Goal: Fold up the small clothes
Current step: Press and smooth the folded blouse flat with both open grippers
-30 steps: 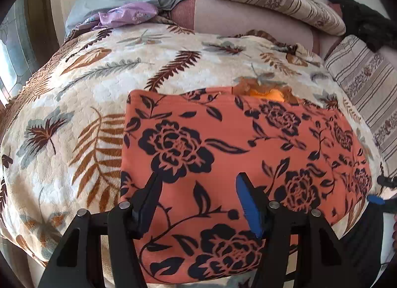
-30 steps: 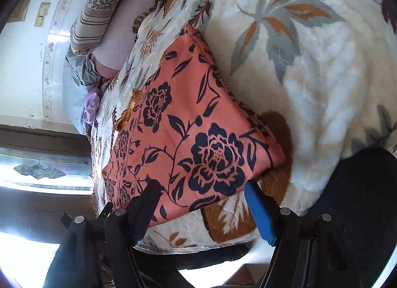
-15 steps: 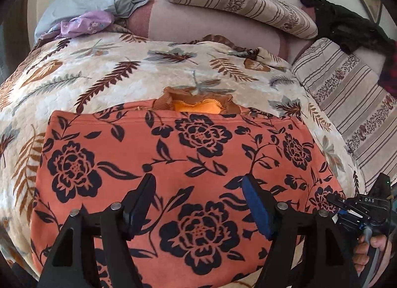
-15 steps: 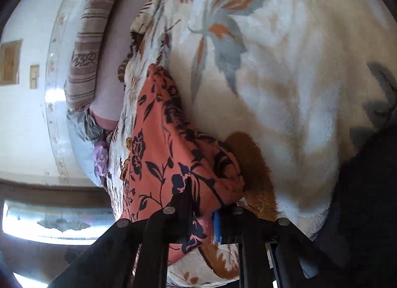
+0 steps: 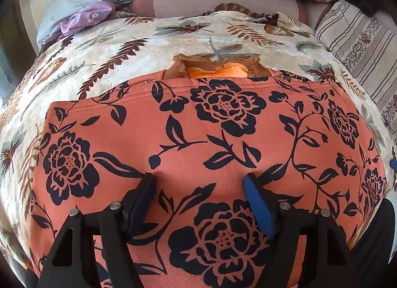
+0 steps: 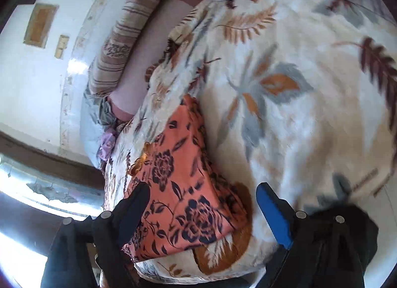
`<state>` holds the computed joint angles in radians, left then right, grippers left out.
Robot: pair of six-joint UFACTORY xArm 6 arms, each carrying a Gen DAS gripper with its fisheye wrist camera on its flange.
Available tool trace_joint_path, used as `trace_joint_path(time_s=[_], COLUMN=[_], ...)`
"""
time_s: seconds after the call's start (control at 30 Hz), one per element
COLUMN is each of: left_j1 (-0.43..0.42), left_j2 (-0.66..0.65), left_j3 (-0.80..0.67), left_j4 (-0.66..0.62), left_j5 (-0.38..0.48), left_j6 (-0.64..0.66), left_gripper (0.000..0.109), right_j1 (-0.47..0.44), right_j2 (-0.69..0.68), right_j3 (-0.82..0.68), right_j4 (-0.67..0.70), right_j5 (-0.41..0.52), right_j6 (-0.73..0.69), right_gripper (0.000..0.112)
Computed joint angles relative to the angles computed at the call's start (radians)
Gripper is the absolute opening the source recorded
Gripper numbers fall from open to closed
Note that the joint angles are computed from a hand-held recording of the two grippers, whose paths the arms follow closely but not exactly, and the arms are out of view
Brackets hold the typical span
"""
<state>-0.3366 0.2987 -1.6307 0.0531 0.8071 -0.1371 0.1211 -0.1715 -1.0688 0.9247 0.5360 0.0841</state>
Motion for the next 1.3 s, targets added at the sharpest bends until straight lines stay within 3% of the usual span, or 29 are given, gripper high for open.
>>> trace_joint_path(time_s=[0.07, 0.2, 0.3, 0.33, 0.37, 0.4, 0.47, 0.53, 0.6, 0.7, 0.77, 0.8, 0.83, 0.93, 1.03, 1.17, 1.23, 1.3], left_j1=[-0.003, 0.001, 0.000, -0.001, -0.001, -0.002, -0.002, 0.001, 0.002, 0.004, 0.008, 0.009, 0.010, 0.011, 0.015, 0.022, 0.033, 0.060], left_j2=[0.006, 0.014, 0.019, 0.018, 0.018, 0.018, 0.020, 0.018, 0.011, 0.001, -0.001, -0.003, -0.004, -0.004, -0.004, -0.010, -0.017, -0.070], left_j3=[-0.008, -0.021, -0.026, -0.023, -0.021, -0.020, -0.024, -0.020, -0.006, 0.008, 0.010, 0.012, 0.014, 0.016, 0.015, 0.021, 0.015, 0.048], left_j4=[0.003, -0.006, 0.001, 0.003, 0.006, 0.008, 0.006, -0.007, -0.010, -0.021, -0.036, -0.043, -0.049, -0.061, -0.078, -0.113, -0.168, -0.251], left_j5=[0.005, 0.019, 0.018, 0.014, 0.011, 0.009, 0.012, 0.007, -0.008, -0.021, -0.024, -0.027, -0.030, -0.037, -0.038, -0.039, -0.018, -0.017], left_j6=[-0.008, -0.006, -0.018, -0.021, -0.024, -0.027, -0.029, -0.022, -0.021, -0.016, -0.002, 0.005, 0.011, 0.025, 0.039, 0.079, 0.117, 0.128], left_gripper=[0.075, 0.075, 0.076, 0.076, 0.076, 0.076, 0.076, 0.076, 0.076, 0.076, 0.076, 0.076, 0.076, 0.076, 0.076, 0.077, 0.076, 0.076], right_j1=[-0.040, -0.052, -0.049, -0.046, -0.043, -0.036, -0.020, -0.018, -0.020, -0.017, -0.001, 0.005, 0.010, 0.023, 0.072, 0.118, 0.127, 0.138], right_j2=[0.151, 0.468, 0.601, 0.639, 0.681, 0.722, 0.747, 0.736, 0.718, 0.678, 0.659, 0.626, 0.572, 0.451, 0.378, 0.389, 0.431, 0.420], right_j3=[-0.165, -0.532, -0.713, -0.774, -0.843, -0.913, -0.967, -0.953, -0.921, -0.880, -0.895, -0.863, -0.795, -0.672, -0.586, -0.534, -0.529, -0.477], right_j4=[0.072, -0.096, -0.163, -0.172, -0.174, -0.219, -0.321, -0.398, -0.531, -0.575, -0.684, -0.722, -0.740, -0.656, -0.458, -0.157, -0.199, -0.181], right_j5=[0.111, 0.261, 0.317, 0.351, 0.404, 0.465, 0.496, 0.472, 0.425, 0.396, 0.444, 0.433, 0.381, 0.298, 0.233, 0.247, 0.273, 0.200], right_j6=[-0.101, -0.016, 0.002, 0.001, -0.013, 0.013, 0.038, 0.085, 0.200, 0.247, 0.297, 0.326, 0.345, 0.310, 0.204, 0.078, 0.120, 0.141], right_gripper=[0.090, 0.088, 0.087, 0.081, 0.068, 0.037, 0.031, 0.018, 0.018, 0.024, 0.042, 0.071, 0.079, 0.079, 0.079, 0.079, 0.078, 0.077])
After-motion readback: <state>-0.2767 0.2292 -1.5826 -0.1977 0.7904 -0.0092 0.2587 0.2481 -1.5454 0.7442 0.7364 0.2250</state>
